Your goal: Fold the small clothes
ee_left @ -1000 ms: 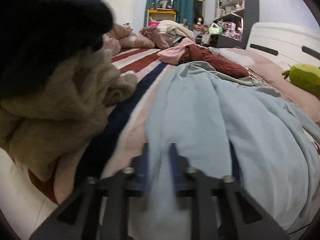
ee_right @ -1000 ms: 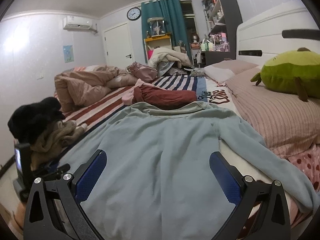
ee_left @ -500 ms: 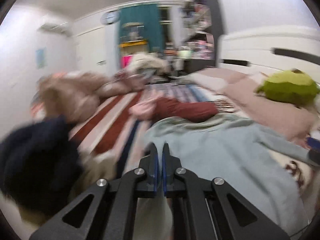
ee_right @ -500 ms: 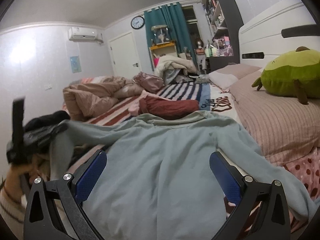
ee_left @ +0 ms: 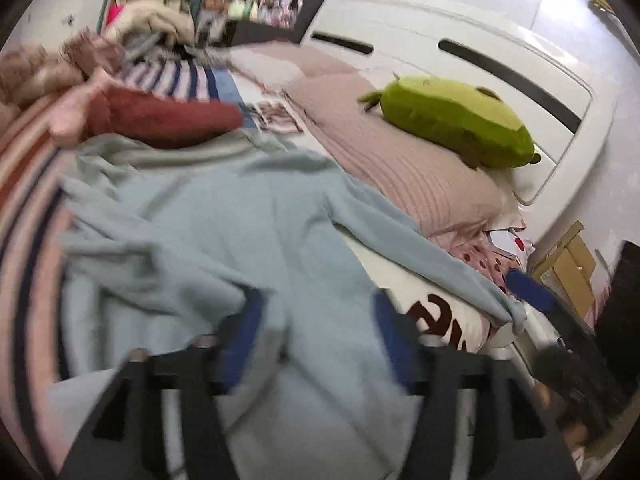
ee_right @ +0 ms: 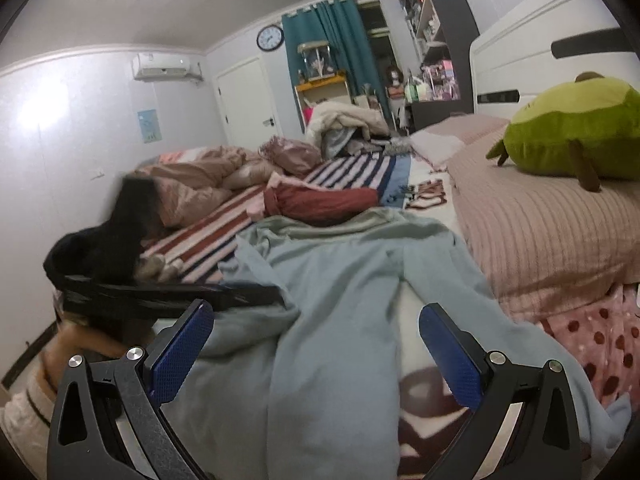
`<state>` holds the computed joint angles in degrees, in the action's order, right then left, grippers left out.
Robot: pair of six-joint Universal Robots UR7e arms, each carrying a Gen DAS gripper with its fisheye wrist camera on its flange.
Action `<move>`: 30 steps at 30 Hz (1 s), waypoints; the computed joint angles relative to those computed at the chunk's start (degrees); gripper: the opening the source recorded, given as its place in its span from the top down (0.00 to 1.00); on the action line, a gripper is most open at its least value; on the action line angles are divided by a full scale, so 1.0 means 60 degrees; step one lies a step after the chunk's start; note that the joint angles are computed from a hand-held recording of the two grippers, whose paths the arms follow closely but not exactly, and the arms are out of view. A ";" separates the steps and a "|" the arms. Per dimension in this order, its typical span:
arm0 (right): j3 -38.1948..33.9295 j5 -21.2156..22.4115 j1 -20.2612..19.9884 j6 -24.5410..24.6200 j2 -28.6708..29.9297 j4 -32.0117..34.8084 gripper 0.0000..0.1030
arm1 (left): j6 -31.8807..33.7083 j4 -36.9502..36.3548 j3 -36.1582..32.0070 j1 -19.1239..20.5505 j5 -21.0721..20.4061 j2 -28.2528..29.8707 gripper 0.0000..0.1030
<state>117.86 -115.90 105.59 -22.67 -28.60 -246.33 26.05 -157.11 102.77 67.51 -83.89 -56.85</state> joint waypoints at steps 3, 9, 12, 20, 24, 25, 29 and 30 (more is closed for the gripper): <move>-0.0100 0.0106 -0.0039 0.0389 -0.0105 0.1023 0.01 | 0.0039 -0.0966 0.0638 0.0129 0.0232 -0.0869 0.34; -0.1056 0.1268 0.0002 0.0762 0.0325 0.2798 0.01 | 0.0721 -0.2736 0.1470 0.0695 0.1503 -0.1977 0.20; -0.1858 0.1774 -0.0018 0.1065 0.0611 0.4047 0.16 | 0.1096 -0.3249 0.1627 0.1109 0.1926 -0.2132 0.20; -0.4603 0.0268 0.0670 0.1373 0.2060 0.7074 0.16 | 0.1025 -0.3650 0.1474 0.2043 0.1426 -0.2142 0.19; -0.5739 -0.0739 0.0819 0.1712 0.2706 0.8157 0.09 | 0.1016 -0.3542 0.1343 0.2187 0.1245 -0.2088 0.18; -0.5941 -0.0940 0.0857 0.1777 0.2839 0.8239 0.09 | 0.0998 -0.3494 0.1309 0.2209 0.1193 -0.2074 0.18; -0.6223 -0.1347 0.0927 0.1878 0.2982 0.8549 0.08 | 0.0965 -0.3224 0.1175 0.2266 0.0874 -0.2006 0.18; -0.6157 -0.1344 0.0923 0.1877 0.2935 0.8548 0.08 | 0.0975 -0.3215 0.1156 0.2252 0.0872 -0.1974 0.18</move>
<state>80.92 -123.96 111.13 -11.41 -10.99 -195.04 31.90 -176.40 109.70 81.02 -78.67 -68.69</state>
